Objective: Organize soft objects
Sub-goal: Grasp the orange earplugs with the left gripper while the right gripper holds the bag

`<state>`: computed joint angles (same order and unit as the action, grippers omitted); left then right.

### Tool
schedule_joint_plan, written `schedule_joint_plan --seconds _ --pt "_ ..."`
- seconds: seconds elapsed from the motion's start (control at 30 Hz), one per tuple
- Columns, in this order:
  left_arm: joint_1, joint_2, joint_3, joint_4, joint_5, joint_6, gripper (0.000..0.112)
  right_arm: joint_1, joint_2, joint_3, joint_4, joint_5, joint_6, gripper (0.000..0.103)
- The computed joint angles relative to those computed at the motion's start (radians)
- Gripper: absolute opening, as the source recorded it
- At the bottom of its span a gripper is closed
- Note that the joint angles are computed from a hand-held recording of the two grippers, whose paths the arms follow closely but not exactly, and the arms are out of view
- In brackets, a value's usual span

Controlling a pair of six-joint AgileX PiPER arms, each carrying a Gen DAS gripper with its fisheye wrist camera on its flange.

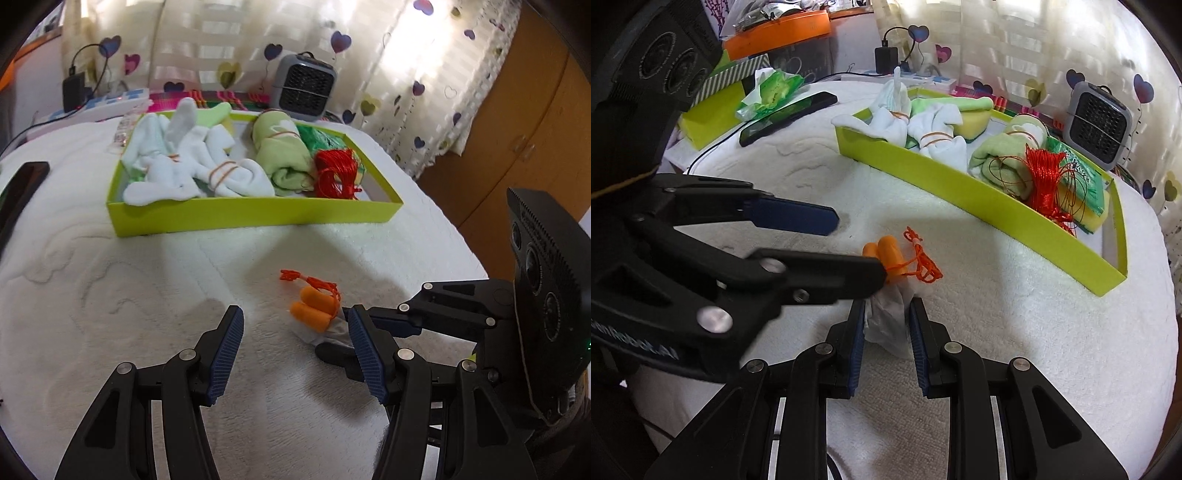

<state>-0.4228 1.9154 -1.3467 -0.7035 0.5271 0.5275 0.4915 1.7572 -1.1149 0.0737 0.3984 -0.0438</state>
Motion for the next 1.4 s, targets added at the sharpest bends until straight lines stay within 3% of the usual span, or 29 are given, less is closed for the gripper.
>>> schedule_joint_plan --seconds 0.37,0.53,0.97,1.4 --pt "-0.035 0.04 -0.06 0.147 0.002 -0.13 0.059 -0.022 -0.024 0.047 0.138 -0.032 -0.143 0.025" --pt "-0.037 0.051 -0.071 0.142 0.005 -0.129 0.058 -0.025 -0.023 0.049 0.161 -0.036 -0.165 0.025" --pt "-0.026 0.056 -0.065 0.064 0.008 -0.059 0.025 -0.026 -0.025 0.058 0.196 -0.046 -0.188 0.025" --pt "-0.002 0.032 -0.031 0.037 -0.022 -0.045 0.025 -0.015 -0.038 0.072 0.113 -0.057 -0.101 0.025"
